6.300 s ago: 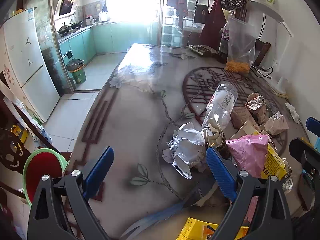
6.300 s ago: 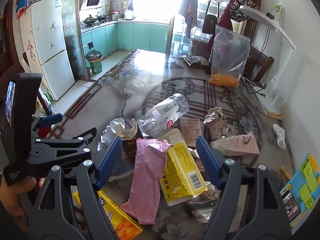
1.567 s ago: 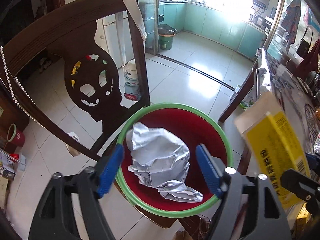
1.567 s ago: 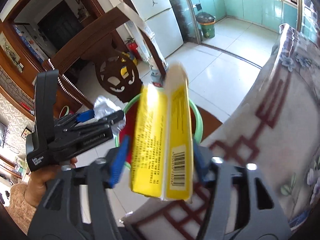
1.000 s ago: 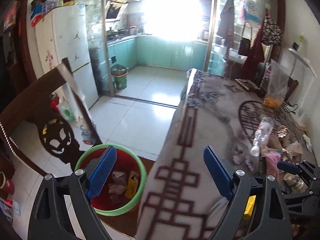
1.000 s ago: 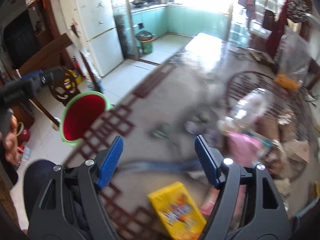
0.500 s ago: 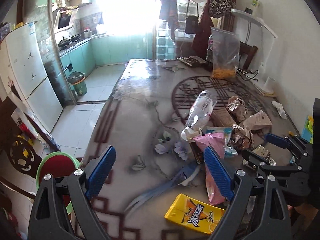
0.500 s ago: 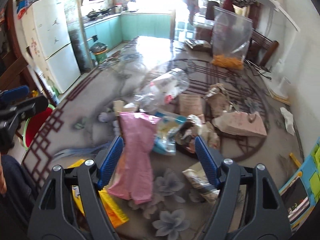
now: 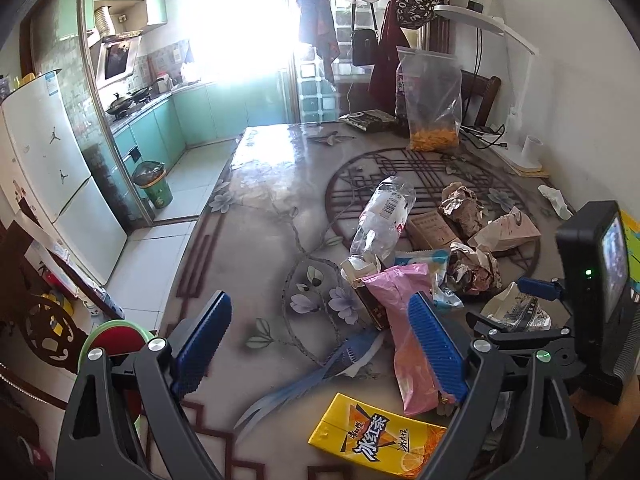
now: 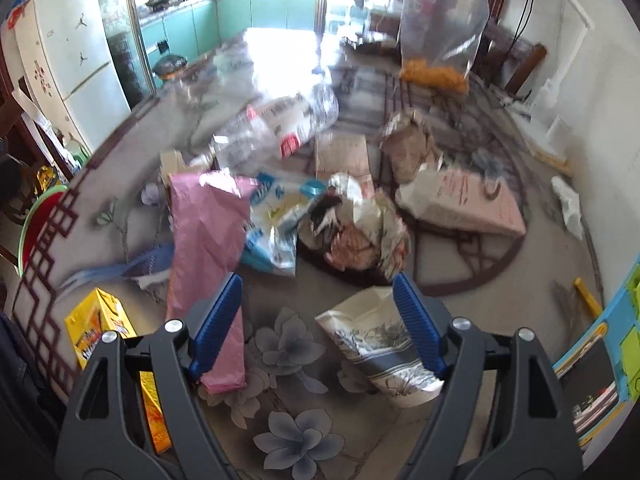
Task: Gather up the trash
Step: 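Move both tools back over the table toward the remaining trash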
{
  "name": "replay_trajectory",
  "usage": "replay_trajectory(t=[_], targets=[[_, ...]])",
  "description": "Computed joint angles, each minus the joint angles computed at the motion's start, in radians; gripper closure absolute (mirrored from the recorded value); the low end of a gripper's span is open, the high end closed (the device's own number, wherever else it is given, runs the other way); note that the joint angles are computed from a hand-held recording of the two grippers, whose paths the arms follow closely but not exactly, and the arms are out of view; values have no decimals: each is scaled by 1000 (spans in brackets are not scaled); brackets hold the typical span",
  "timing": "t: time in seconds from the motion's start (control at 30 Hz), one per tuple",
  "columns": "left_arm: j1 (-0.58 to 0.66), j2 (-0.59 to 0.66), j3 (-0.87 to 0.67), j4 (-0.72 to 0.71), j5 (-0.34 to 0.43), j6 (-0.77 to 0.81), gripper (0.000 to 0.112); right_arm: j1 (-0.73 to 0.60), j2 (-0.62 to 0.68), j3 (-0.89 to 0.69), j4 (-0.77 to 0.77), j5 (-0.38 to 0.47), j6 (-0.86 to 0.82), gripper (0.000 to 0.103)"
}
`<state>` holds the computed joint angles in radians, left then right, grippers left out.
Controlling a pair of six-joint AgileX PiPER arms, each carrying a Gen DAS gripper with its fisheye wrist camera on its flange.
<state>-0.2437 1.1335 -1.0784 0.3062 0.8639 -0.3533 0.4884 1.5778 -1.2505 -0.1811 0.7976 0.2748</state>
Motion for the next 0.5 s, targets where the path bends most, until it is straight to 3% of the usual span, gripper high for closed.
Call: replay_trajectory(t=[0.23, 0.5], targets=[[145, 8, -10, -272, -7, 194, 26, -26, 74, -9, 46, 50, -28, 26], [196, 22, -1, -370, -7, 257, 26, -10, 92, 6, 30, 47, -24, 24]])
